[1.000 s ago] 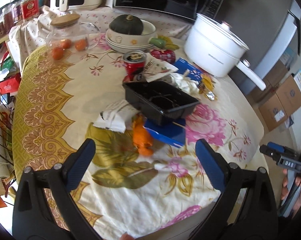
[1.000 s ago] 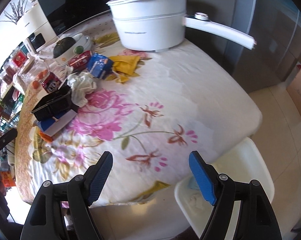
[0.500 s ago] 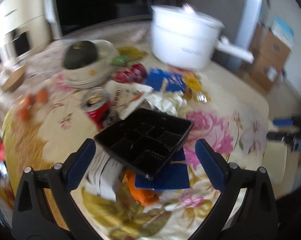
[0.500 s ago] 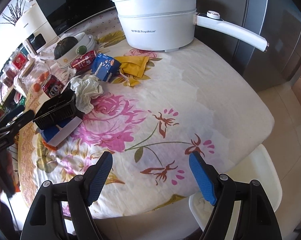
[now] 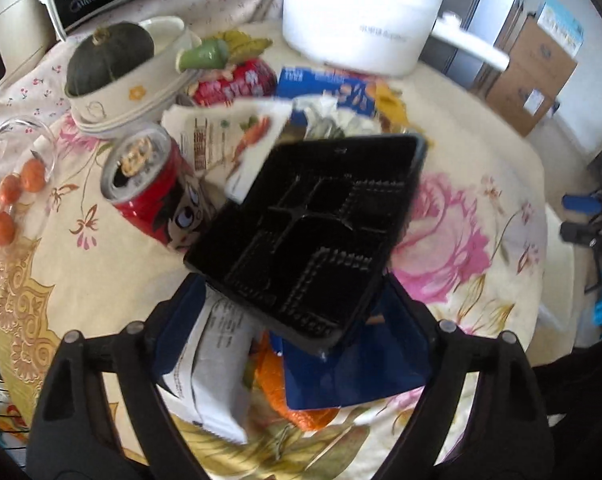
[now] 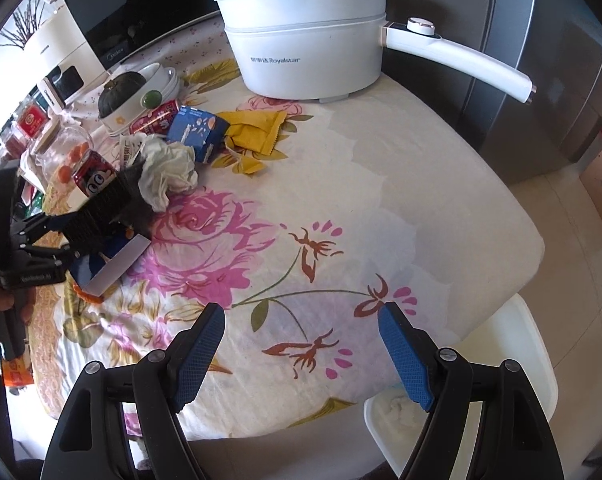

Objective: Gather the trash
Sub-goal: 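Grasp the black plastic tray with the left gripper and lift it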

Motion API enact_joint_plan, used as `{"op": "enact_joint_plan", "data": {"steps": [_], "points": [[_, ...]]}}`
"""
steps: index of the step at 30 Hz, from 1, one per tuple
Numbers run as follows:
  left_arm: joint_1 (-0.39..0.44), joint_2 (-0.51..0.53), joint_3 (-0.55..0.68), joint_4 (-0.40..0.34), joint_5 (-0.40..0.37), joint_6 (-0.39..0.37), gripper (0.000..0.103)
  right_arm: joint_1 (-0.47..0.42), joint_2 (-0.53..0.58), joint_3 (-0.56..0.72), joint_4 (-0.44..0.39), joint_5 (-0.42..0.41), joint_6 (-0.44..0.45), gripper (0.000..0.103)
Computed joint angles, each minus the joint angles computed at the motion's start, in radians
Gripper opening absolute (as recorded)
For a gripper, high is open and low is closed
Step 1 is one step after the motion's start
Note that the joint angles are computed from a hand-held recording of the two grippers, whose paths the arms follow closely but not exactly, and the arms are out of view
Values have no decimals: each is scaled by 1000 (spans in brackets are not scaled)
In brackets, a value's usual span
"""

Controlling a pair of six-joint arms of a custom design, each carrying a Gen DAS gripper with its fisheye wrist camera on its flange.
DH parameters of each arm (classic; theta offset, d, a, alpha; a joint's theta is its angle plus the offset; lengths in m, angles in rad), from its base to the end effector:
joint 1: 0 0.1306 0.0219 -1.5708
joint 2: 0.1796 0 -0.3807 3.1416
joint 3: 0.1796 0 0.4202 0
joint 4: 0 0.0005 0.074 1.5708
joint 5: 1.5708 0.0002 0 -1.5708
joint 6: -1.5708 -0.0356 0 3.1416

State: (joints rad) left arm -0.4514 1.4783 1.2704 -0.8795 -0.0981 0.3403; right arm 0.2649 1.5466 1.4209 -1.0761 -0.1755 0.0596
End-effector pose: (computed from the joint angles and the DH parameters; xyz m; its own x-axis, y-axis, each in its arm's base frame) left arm 0.4664 -0.2228 0.3261 -0.8823 0.0586 -0.4671 0.1047 0.9918 -0.0734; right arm 0.5166 0.1461 0.3522 -0.8796 -0.2994 -0.3697 -0.3716 0.9176 0.1411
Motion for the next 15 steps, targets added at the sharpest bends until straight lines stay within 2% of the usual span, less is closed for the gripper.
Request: {"op": "enact_joint_plan", "data": {"steps": [4,7,10,15], "points": [[-10,-15,-2,14,-12,-15,85,0,2,1,2,3,2,81],[-18,-36,-4,32,18,-31,85,-1,2,2,-1,2,4,81],[-18,-16,36,-8,52,-69,87,-3,3,1,-2,4,9,81],[-22,58,117,-89,38,-110,87,-8,5,1,-2,3,12,81]]}}
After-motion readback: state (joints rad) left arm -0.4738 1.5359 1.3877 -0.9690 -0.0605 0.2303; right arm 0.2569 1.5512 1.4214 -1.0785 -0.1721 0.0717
